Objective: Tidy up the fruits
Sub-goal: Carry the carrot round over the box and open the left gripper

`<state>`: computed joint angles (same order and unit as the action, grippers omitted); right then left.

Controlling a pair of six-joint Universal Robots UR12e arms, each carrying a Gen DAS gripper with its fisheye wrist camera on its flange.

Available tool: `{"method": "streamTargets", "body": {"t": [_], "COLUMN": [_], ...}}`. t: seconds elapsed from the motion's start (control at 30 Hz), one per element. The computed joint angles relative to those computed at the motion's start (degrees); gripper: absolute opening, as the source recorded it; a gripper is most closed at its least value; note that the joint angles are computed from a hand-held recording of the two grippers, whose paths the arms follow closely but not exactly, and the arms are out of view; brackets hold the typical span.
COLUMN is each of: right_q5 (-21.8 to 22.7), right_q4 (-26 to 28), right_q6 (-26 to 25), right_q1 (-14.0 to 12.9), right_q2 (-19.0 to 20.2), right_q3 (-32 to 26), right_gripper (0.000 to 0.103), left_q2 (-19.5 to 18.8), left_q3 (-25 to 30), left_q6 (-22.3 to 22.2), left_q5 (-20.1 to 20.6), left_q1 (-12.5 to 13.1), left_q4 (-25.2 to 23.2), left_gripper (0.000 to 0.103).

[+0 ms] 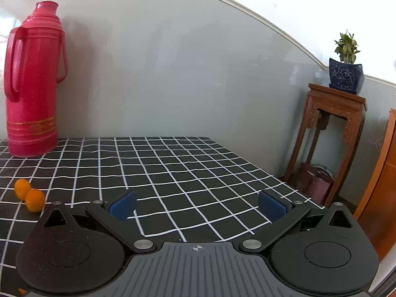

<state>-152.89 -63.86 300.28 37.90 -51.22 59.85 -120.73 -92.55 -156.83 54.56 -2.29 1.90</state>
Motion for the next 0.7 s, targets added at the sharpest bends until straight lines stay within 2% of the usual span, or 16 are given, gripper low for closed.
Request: {"method": "streamTargets", "body": {"t": [0.07, 0.13, 0.23, 0.33, 0.5, 0.57, 0.7], "right_q5": [-0.23, -0.55, -1.11, -2.28, -2.67, -2.79, -2.01], "right_q4": [-1.02, -2.96, -5.90, -11.55, -31.39, -36.16, -49.43], "right_q6": [-0.93, -2.68, -5.80, -10.73, -26.74, -31.41, -43.34], "right_q1": [0.05, 0.08, 0.11, 0.23, 0.29, 0.35, 0.38], "right_q2": [0.13, 0.20, 0.38, 0.29, -0.58, -0.26, 0.25], "right_q3": [-0.15, -0.04, 0.02, 1.03, 5.67, 6.12, 7.70], "right_gripper": [0.103, 0.103, 0.103, 0.103, 0.103, 0.103, 0.103], "left_q2": [0.07, 0.09, 0.13, 0.13, -0.06, -0.06, 0.13], "left_q3": [-0.75, -0.88, -0.55, 0.10, 1.83, 2.29, 2.90], "left_q6": [-1.04, -2.54, -4.73, -6.31, -8.42, -8.70, -9.31], "left_q5": [0.44, 0.99, 3.12, 6.00, 10.70, 12.19, 13.53], "left_q1": [0.57, 1.30, 2.24, 3.07, 4.30, 4.66, 5.46], "left_q4": [4.98, 8.01, 9.93, 9.69, 5.28, 3.41, -0.23], "left_gripper": [0.025, 0.025, 0.025, 0.025, 0.025, 0.025, 0.025]}}
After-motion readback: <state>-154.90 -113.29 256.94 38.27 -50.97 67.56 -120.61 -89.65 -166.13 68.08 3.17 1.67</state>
